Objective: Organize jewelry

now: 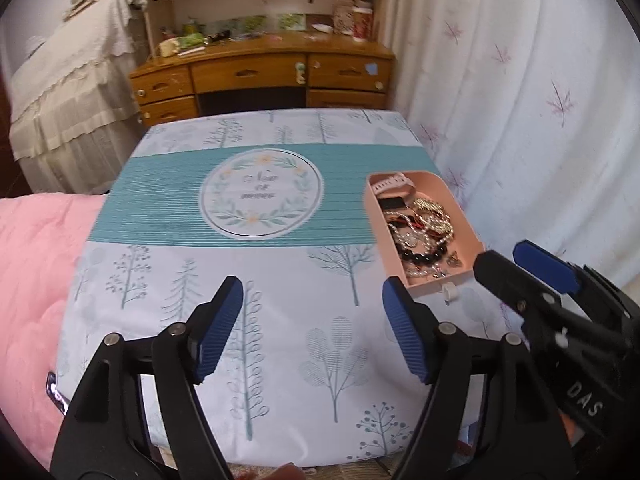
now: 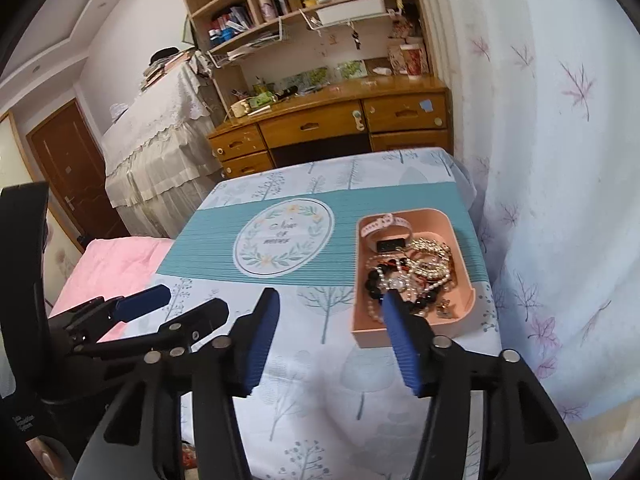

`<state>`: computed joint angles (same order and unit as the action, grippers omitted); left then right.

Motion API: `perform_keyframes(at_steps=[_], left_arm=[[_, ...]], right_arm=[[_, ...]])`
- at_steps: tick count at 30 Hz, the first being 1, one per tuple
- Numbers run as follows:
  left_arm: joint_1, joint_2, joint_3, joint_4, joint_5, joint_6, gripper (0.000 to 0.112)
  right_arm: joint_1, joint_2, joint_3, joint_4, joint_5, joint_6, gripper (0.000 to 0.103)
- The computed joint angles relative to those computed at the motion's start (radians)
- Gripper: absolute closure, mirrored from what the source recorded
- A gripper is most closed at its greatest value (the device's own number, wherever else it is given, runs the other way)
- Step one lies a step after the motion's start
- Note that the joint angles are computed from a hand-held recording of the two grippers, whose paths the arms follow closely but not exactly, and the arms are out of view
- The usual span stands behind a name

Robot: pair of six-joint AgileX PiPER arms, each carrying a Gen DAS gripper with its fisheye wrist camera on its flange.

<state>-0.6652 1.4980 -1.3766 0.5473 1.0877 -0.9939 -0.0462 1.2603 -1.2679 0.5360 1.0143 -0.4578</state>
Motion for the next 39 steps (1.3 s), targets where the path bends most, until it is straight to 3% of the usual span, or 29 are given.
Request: perform_keyframes(at_steps=[12, 39], left_arm=[[-0.024, -0.055, 0.05, 0.023, 0.063, -0.045, 0.039], [0.009, -0.033, 0.046, 0.021, 0.057, -0.031, 0.039]], right_arm=[[0.107, -0.078, -0.02, -0.136, 0.054, 0.2, 0.043], [0.125, -0.01, -0.052, -0.191, 0.043, 0.229, 0.043]])
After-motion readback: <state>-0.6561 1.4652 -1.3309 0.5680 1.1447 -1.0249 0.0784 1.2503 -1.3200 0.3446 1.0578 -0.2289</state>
